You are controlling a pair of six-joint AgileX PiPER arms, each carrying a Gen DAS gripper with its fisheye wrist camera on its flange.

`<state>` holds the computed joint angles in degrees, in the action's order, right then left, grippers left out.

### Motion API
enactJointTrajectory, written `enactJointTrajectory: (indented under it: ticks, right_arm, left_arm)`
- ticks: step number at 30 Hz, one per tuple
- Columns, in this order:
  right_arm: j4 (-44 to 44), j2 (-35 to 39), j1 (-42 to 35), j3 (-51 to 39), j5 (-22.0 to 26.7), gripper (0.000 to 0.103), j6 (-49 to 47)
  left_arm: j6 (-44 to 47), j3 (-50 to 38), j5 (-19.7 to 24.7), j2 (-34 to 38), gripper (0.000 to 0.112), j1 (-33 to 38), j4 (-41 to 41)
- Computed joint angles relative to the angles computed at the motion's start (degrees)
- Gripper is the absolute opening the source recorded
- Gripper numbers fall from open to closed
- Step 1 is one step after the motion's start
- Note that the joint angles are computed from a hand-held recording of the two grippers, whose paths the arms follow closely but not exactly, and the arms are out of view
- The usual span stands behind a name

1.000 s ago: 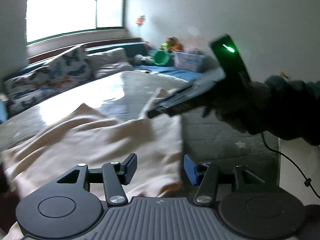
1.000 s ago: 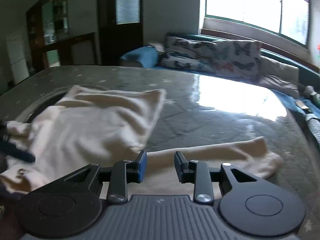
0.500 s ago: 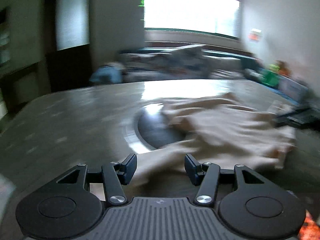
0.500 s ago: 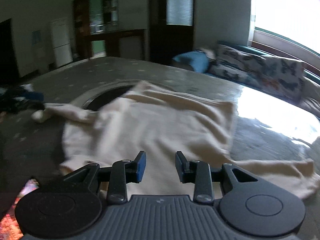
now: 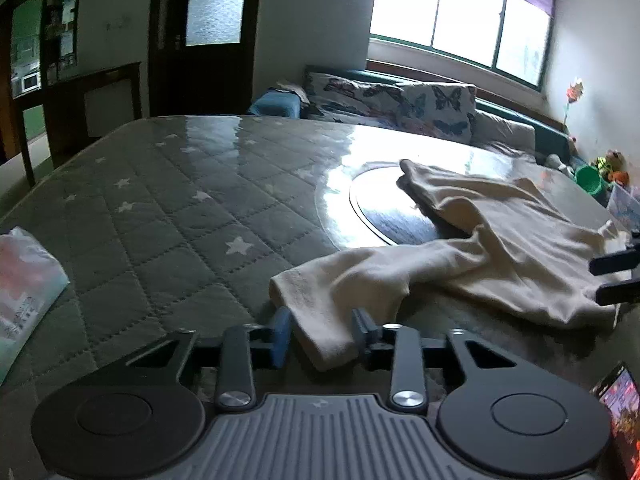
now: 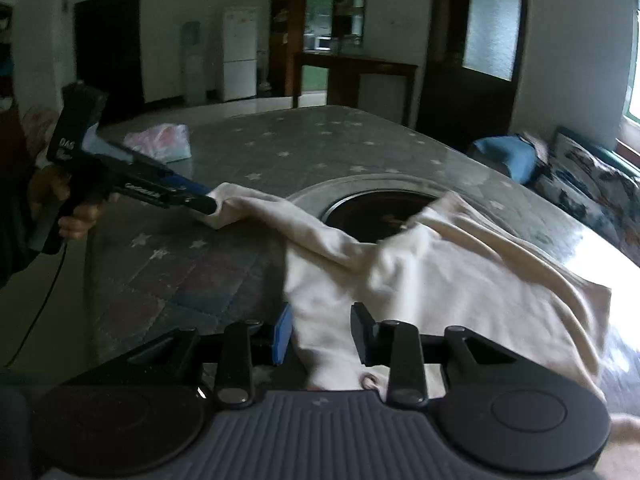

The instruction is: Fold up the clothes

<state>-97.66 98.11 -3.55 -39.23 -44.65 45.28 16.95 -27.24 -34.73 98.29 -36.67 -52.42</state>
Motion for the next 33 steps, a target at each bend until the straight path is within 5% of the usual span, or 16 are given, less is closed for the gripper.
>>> enactJointTrajectory:
  ticks: [5, 14, 17, 21, 25, 28, 33]
  right_arm:
    - [5.48, 0.9, 5.21, 0.68, 4.1, 0.032, -4.75]
    - [11.77, 3.28, 10.6, 1.46, 10.27, 0.031, -10.23]
    - [12.93, 3.81, 10.85, 1.66, 10.67, 0.03, -11.49]
    - [13.74, 4.64, 11.06, 1.21, 10.72, 0.029, -12.59]
    - [15.37, 4.91, 11.69, 1.17, 11.09, 0.029, -14.28]
    - [17.7, 4.94, 12.08, 1.78, 11.24, 0.029, -17.09]
    - [18.23, 5.59, 12.19, 1.34, 11.0, 0.013, -17.33]
  left_arm:
    - [1.67, -0.46, -3.61, 2.64, 0.006, -1.3, -2.52]
    - [7.68, -1.67, -5.59, -1.07, 0.005, 2.38, -4.54]
    - [2.26, -0.19, -0.99, -3.45, 0.02, 5.77, 0.8]
    - [0.15, 2.9, -3.27, -4.24, 0.048, 1.81, -0.85]
    - [-1.2, 2.69, -2.59, -2.1, 0.054, -0.42, -1.84]
    - [-2.36, 1.48, -1.81, 0.19, 0.05, -0.03, -1.21]
    - [-2.86, 0.4, -2.07, 2.13, 0.008, 0.6, -2.12]
